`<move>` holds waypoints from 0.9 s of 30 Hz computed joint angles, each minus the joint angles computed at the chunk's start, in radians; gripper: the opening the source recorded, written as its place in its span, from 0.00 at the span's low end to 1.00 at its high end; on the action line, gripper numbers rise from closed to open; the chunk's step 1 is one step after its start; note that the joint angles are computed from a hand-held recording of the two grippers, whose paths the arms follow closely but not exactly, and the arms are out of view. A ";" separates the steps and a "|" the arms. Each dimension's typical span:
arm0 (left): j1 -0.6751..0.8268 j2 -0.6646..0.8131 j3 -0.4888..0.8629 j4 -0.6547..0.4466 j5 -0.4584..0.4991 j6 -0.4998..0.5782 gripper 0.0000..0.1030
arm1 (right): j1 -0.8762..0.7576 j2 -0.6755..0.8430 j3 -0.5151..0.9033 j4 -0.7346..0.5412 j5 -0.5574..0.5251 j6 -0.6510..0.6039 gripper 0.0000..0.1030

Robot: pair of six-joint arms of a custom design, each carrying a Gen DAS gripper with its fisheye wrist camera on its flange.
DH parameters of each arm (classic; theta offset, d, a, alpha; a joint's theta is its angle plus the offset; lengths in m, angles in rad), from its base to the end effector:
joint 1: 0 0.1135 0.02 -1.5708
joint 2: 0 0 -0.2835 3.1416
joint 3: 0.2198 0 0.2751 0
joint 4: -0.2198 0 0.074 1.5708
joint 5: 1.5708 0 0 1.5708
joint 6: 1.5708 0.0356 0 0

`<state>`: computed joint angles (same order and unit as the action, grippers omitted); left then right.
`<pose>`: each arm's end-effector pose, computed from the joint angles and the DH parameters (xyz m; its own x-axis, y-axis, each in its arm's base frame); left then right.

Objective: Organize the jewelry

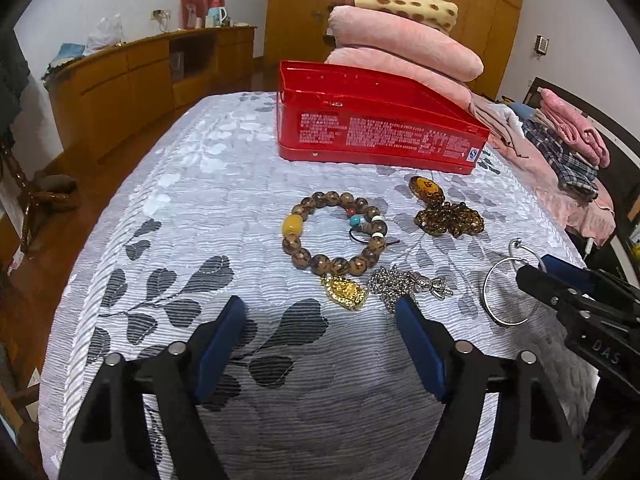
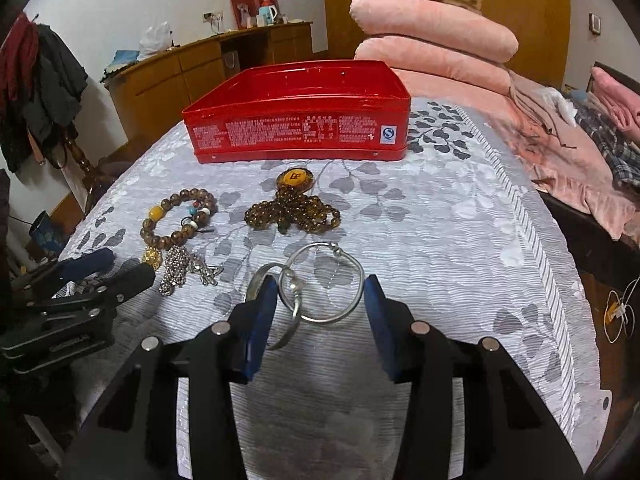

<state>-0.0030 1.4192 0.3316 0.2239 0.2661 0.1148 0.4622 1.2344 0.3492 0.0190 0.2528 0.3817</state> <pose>0.2254 -0.0100 0.1015 -0.7353 0.1127 -0.6683 0.2597 0.9577 -0.1242 0.1947 0.0871 0.1286 -0.7397 0.0345 -0.6721 -0.0121 0.9978 0.0644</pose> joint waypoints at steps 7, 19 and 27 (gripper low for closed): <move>-0.028 0.038 0.028 0.003 -0.007 -0.008 0.60 | -0.015 -0.030 -0.021 -0.009 -0.008 -0.001 0.42; 0.008 0.049 0.023 0.027 0.050 -0.010 0.23 | -0.005 0.008 -0.018 -0.008 -0.006 0.007 0.53; 0.026 0.010 -0.005 0.022 0.065 0.000 0.23 | 0.060 -0.053 -0.030 -0.042 -0.010 -0.011 0.52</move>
